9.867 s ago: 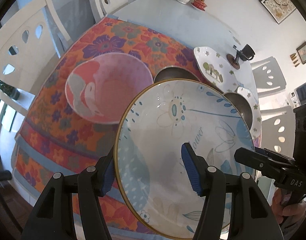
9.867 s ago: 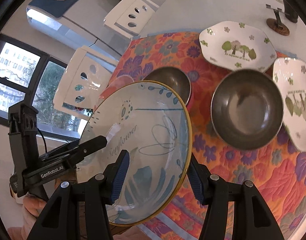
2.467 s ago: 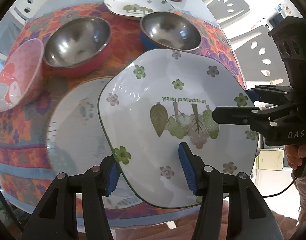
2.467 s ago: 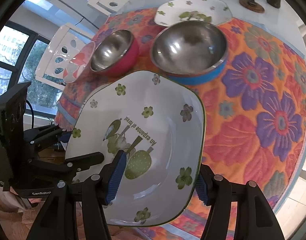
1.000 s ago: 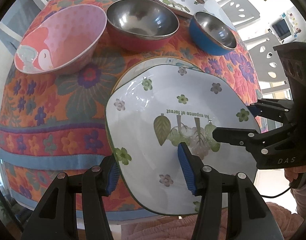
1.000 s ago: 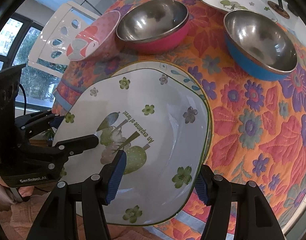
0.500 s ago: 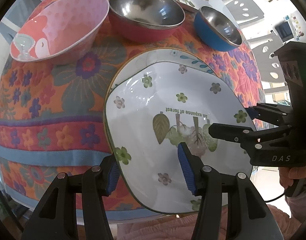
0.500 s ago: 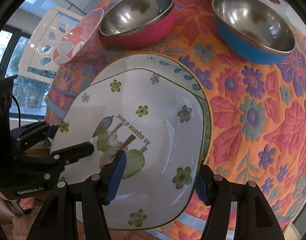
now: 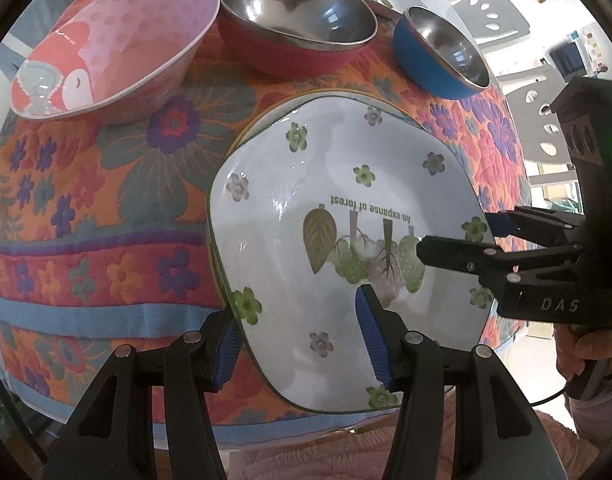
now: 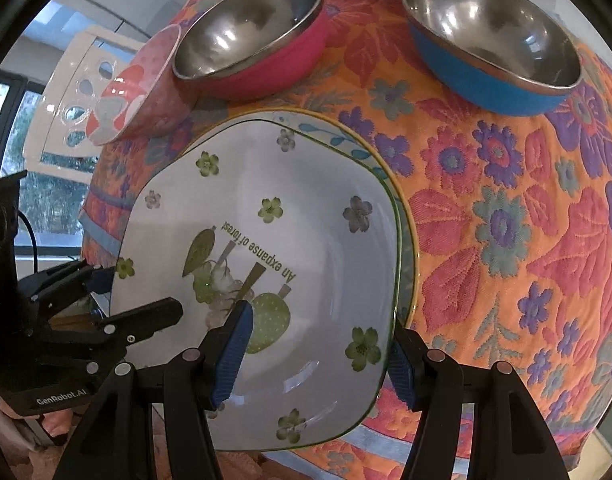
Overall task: Organize plates and bowls
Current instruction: 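Lower the forest plate onto the Sunflower plate with both grippers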
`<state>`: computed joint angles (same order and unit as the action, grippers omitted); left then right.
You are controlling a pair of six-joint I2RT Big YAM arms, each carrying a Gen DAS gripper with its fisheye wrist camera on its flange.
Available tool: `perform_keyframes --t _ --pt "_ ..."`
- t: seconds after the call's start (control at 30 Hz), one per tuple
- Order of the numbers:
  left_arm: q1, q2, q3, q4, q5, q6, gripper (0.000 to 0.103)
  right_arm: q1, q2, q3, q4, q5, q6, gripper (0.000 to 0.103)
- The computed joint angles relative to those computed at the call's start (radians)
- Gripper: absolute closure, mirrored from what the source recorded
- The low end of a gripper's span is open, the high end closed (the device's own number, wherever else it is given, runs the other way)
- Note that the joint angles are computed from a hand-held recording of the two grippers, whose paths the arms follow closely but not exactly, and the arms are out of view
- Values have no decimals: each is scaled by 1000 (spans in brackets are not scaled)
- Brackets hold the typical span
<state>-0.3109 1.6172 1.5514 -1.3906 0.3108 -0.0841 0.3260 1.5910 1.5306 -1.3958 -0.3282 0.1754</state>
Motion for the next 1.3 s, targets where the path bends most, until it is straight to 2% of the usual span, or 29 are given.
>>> perform_keyframes --t 0.3,0.6,0.77,1.13,1.3 --pt "6 17 20 -10 2 27 53 -6 -11 -4 6 21 19 42" --pt "8 21 26 -22 -3 84 53 -19 -3 9 4 19 44 42" --pt "8 20 29 -24 -10 105 53 -10 -2 23 -11 54 42 42" --pt "10 7 30 -24 -41 135 53 2 5 53 -42 92 41 42" --pt "3 -1 31 -23 -87 135 51 20 14 64 -60 95 36 40"
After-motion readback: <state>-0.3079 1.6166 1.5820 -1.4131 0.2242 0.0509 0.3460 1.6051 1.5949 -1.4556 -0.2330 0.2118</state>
